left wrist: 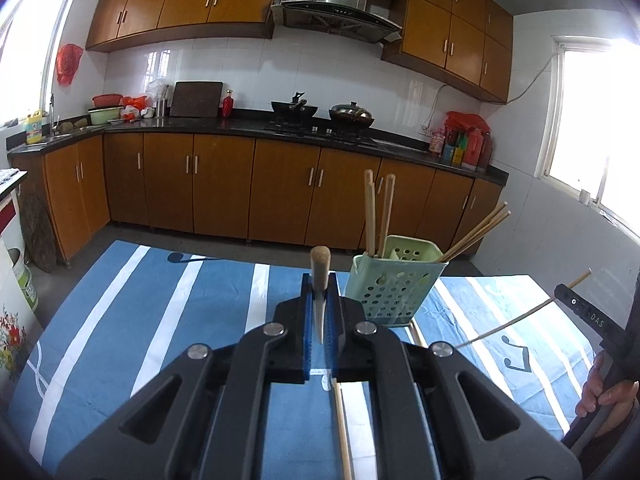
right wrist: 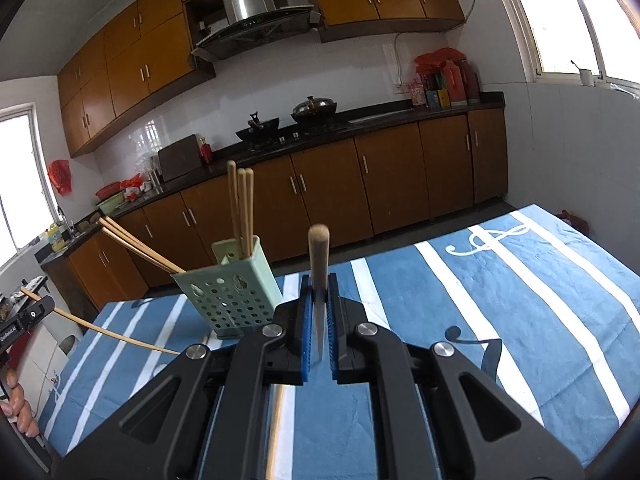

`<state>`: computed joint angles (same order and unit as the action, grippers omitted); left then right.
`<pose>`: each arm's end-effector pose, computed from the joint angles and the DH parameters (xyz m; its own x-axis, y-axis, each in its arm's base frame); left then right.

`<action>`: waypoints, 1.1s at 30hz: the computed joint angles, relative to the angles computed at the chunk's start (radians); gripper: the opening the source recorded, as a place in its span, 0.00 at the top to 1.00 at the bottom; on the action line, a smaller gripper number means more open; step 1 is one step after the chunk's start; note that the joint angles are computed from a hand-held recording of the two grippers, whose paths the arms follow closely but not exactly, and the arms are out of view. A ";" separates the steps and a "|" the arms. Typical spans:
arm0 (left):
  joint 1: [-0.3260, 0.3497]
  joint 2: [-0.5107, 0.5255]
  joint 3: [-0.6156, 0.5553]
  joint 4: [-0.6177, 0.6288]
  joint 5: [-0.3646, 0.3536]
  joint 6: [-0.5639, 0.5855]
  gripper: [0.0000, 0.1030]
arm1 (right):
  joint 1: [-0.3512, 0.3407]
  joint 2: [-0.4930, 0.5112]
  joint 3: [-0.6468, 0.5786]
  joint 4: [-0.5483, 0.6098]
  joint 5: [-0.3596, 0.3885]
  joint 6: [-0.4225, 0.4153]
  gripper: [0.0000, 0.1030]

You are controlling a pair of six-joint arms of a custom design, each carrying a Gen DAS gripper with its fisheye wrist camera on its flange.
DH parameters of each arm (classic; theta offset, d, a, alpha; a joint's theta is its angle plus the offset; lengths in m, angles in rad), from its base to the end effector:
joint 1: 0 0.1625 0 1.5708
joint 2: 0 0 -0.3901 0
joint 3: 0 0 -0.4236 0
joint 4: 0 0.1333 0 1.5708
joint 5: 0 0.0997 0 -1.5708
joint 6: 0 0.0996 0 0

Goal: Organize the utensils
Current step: 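Lift both chopsticks upright and lower them into the green holder, then open both tools to release the chopsticks into the holder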

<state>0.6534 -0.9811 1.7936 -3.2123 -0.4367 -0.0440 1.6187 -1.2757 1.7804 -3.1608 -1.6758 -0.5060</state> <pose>-0.3458 -0.5463 0.2242 -0.8104 -0.0883 -0.5792 0.5013 0.4072 -0.7635 0.1523 -0.6118 0.3729 -0.8619 -0.1866 0.4715 -0.5032 0.4295 -0.7499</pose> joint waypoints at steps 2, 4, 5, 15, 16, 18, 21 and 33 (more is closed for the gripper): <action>-0.006 -0.004 -0.005 0.004 -0.014 0.008 0.93 | 0.007 -0.007 -0.004 0.010 0.024 0.002 0.93; -0.016 -0.005 -0.014 -0.001 -0.032 0.033 0.93 | 0.015 -0.014 -0.010 0.020 0.052 0.006 0.93; -0.022 -0.002 -0.023 -0.008 -0.039 0.052 0.93 | 0.020 -0.017 -0.015 0.026 0.072 0.011 0.93; -0.051 0.100 -0.219 -0.109 -0.109 0.270 0.93 | 0.087 0.044 -0.113 -0.054 0.202 0.016 0.93; -0.050 0.121 -0.252 -0.123 -0.112 0.299 0.93 | 0.094 0.061 -0.129 -0.074 0.202 0.015 0.93; -0.044 0.159 -0.315 -0.143 -0.122 0.338 0.93 | 0.107 0.104 -0.175 -0.107 0.202 0.023 0.93; -0.031 0.228 -0.421 -0.204 -0.127 0.415 0.93 | 0.122 0.166 -0.248 -0.132 0.189 0.038 0.93; 0.059 0.469 -0.771 -0.307 -0.163 0.556 0.93 | 0.120 0.343 -0.412 -0.134 0.113 0.029 0.93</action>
<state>0.7124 -0.5125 1.0221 -3.5190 -0.6001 0.5125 1.7391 -0.9324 1.3681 -3.2949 -1.5626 -0.4773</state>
